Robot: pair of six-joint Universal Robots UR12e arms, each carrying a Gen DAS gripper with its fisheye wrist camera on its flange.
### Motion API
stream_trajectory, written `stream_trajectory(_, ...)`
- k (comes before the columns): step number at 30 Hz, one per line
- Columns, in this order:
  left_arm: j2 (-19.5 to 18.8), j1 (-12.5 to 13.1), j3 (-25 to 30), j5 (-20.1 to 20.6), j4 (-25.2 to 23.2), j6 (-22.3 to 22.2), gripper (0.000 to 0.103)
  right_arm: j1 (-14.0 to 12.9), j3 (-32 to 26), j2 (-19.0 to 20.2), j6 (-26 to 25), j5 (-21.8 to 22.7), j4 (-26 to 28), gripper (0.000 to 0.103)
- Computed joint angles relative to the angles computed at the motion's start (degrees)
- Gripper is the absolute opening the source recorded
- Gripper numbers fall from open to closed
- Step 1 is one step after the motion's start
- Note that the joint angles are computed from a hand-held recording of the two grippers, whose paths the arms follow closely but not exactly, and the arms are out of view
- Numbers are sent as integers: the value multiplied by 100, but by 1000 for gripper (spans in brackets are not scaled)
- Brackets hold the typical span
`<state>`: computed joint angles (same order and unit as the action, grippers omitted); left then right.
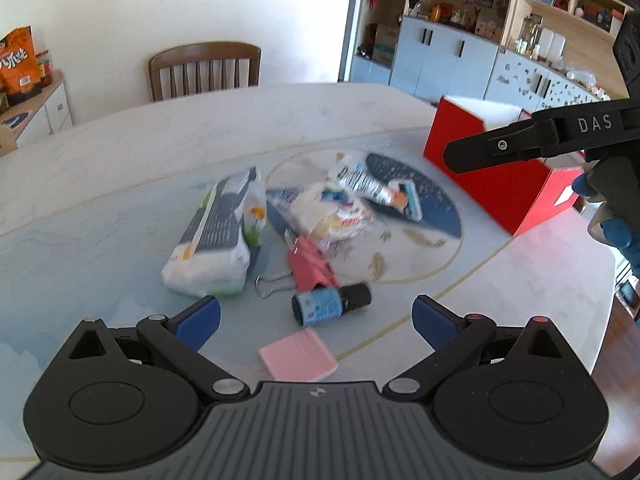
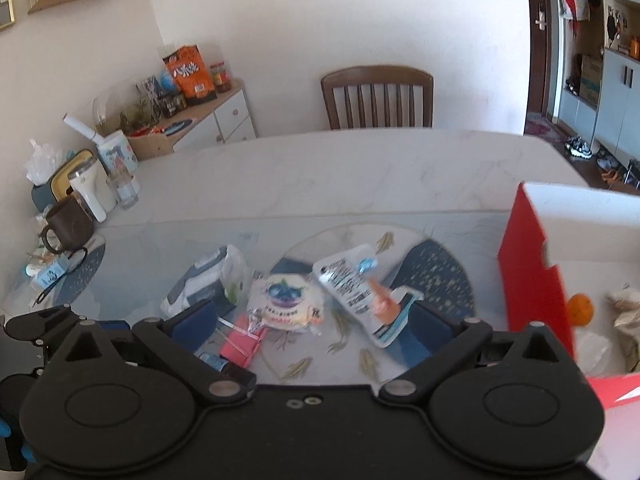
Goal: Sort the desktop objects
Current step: 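Withdraw both tools from the box back over the table items, then grasp the pink sponge pad with the left tool while the right tool grasps the blue oil bottle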
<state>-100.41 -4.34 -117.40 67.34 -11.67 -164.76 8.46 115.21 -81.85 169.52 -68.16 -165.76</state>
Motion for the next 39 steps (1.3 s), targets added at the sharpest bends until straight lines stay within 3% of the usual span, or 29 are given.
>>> stream_trajectory(8, -103, 17, -113, 76, 58, 290, 103, 362, 64, 165, 173, -350, -9, 99)
stream_trajectory(18, -300, -173, -167, 668, 404, 387, 102, 818, 52, 415, 438, -935, -102, 94)
stream_trajectory(23, -371, -284, -158, 1093, 503, 128, 101, 958, -61, 524, 692, -1166, 150, 90)
stream_trajectory(33, -404, -342, -170, 1235, 578, -272, 89, 1106, -307, 710, 1013, -1389, 662, 83)
stream_trajectory(39, -403, -387, -132, 1453, 539, -526, 80, 1173, -363, 765, 847, -1650, 757, 76)
